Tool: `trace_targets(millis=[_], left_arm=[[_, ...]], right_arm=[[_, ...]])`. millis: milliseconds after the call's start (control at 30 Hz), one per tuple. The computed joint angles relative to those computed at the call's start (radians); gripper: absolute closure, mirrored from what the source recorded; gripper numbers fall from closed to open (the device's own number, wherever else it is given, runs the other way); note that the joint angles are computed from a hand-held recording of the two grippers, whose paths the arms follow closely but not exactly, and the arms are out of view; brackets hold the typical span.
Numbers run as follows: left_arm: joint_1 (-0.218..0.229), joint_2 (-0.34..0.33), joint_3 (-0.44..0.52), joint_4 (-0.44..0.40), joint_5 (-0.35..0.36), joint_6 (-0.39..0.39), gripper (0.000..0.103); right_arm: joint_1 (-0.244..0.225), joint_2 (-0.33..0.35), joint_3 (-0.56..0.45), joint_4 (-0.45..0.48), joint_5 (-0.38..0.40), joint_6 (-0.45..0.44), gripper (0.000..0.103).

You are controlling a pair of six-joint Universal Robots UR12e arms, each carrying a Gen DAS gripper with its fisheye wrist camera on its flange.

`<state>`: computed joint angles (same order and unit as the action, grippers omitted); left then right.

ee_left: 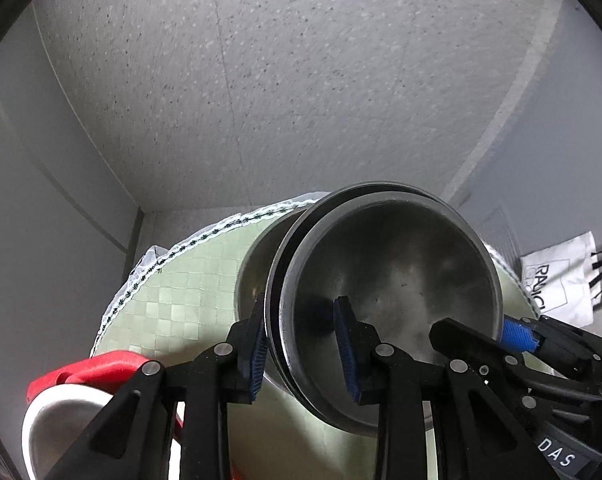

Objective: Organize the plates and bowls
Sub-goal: 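Lower the stacked steel bowls onto the table beside the red basin and open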

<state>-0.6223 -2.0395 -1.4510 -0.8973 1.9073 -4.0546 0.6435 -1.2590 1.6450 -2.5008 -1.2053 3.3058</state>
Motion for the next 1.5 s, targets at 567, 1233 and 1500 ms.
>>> trace_targets(millis=[567, 1233, 1500], left_arm=[[0.045, -0.046, 0.023, -0.02, -0.058, 0.005, 0.076], [0.016, 0.02, -0.008, 0.045, -0.021, 0.056, 0.023], [0.067, 0.046, -0.036, 0.018, -0.112, 0.122, 0.023]], right_arm=[[0.043, 0.035, -0.027, -0.026, -0.131, -0.026, 0.071], [0.007, -0.033, 0.059, -0.163, -0.122, 0.113, 0.032], [-0.002, -0.027, 0.061, -0.135, -0.095, 0.18, 0.026]])
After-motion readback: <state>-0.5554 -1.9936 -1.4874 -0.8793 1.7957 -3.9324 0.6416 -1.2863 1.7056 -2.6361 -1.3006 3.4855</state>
